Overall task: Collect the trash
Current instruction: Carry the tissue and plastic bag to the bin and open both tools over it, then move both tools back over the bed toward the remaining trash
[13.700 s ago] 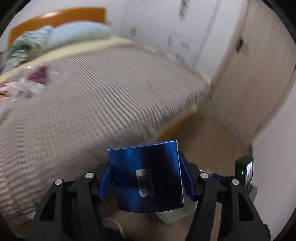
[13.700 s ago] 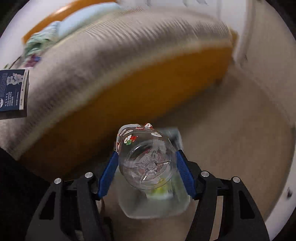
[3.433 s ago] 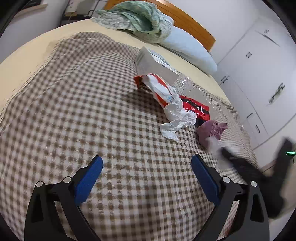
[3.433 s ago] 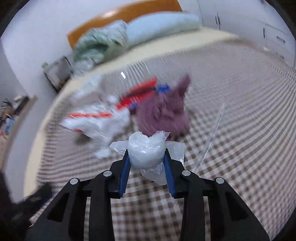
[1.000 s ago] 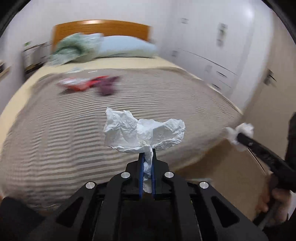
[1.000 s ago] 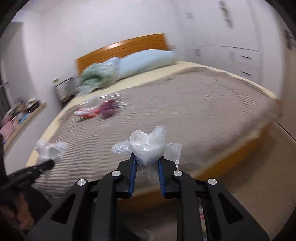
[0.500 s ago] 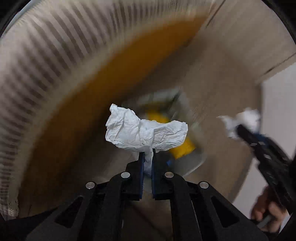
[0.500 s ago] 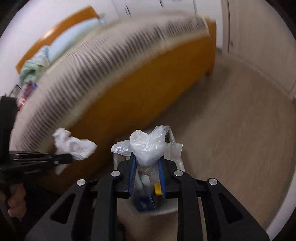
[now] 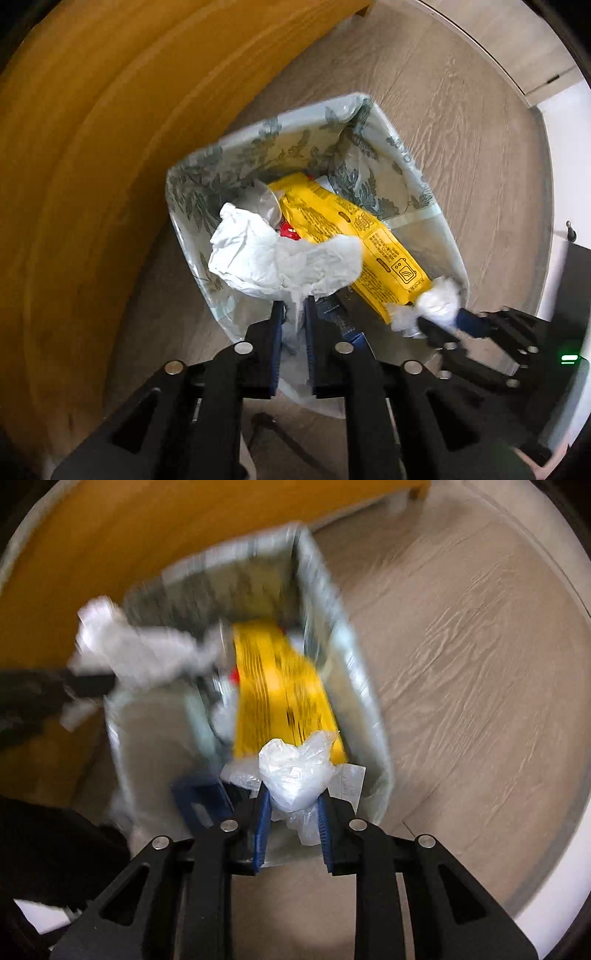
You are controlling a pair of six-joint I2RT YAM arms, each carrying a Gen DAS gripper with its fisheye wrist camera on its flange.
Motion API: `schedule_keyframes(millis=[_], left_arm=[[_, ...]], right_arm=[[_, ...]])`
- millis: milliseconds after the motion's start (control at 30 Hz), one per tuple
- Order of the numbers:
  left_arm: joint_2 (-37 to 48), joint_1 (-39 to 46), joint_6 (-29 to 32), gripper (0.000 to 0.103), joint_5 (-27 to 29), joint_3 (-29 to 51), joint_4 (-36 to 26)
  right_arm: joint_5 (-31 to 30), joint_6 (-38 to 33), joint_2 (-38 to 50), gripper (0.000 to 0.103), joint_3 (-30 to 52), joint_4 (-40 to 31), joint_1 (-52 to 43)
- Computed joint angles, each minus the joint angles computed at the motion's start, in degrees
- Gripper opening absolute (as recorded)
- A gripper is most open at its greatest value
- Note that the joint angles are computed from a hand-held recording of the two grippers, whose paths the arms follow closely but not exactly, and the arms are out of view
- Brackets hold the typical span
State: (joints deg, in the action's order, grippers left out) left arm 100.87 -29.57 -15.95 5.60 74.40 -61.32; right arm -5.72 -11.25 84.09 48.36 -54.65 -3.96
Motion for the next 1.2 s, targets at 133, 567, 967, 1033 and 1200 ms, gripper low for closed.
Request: schedule_keyframes(millis=[133, 567, 967, 1033, 1200], left_arm=[[3.16, -0.03, -1.01, 0.063, -1.48, 1.59, -1.23], [0.09, 0.65, -4.75, 0.063, -4.31, 4.84, -4.59], [-3.81, 1.58, -7.40, 0.063, -7.75, 9.10, -12.35], [-5.19, 2.65, -8.04, 0.063, -7.88, 9.42, -13.70], [-9.77, 5.72, -9.64, 0.063, -7.59, 12.37, -15.90]], right_arm=[[4.47, -1.00, 3.96, 0.063, 0.03, 0.40, 3.76], [-0.49, -0.21, 5.42, 0.001, 0.41, -2.04, 0.69], [-0.65, -2.20, -3.81, 0.064, 5.69, -9.00, -4.94], [0.39, -2.12, -4.90, 0.064, 8.24, -10.98, -5.14], [-0.12, -1.63, -7.87, 0.064, 16.49, -17.56, -5.24]])
